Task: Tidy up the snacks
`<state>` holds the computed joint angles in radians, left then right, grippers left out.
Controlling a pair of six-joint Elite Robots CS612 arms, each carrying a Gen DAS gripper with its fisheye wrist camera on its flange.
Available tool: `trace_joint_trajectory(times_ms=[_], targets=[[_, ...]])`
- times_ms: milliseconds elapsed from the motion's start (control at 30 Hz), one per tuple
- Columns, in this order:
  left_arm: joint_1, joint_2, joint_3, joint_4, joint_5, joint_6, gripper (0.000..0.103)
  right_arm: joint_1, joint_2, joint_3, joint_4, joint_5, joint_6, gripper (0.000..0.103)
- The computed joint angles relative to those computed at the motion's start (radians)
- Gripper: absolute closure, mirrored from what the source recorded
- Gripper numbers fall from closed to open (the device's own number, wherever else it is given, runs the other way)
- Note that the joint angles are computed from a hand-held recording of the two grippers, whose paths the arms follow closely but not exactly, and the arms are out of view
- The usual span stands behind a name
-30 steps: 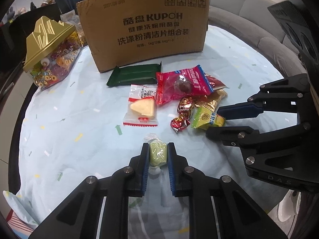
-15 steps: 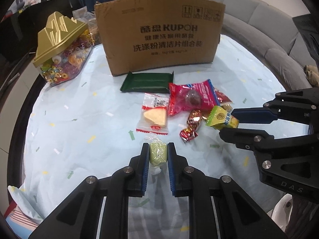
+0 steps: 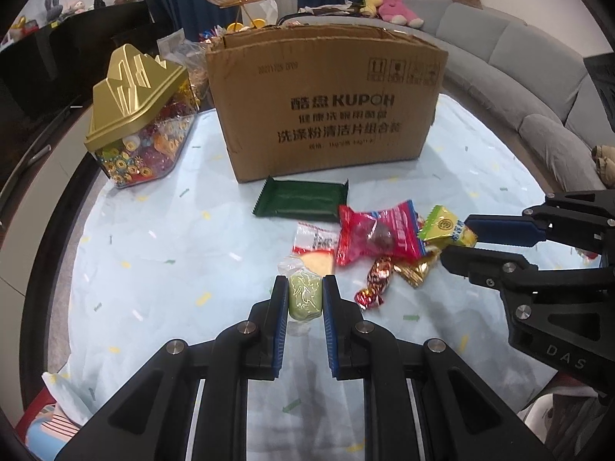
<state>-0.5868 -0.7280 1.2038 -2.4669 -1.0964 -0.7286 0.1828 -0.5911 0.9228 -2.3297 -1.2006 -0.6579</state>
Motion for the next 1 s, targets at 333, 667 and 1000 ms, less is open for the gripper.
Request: trace_joint_trajectory(times_ms=[333,667,1000], targets=[[0.011,0.014,-0.057,0.012,0.049,-0.018,0.085,-0.002,0.022,-0.067,-0.032,-0.006,0.079,0.075],[0.030,0.043,-0.150,0.017,0.110,-0.008,0.085,0.000,0.065,-0.178,-0.035,-0.017,0.172,0.075],[0.047,0.076,-0.243,0.025,0.155,0.015,0.085,0.005,0.119,-0.306,-0.053,-0.028,0.242,0.075]])
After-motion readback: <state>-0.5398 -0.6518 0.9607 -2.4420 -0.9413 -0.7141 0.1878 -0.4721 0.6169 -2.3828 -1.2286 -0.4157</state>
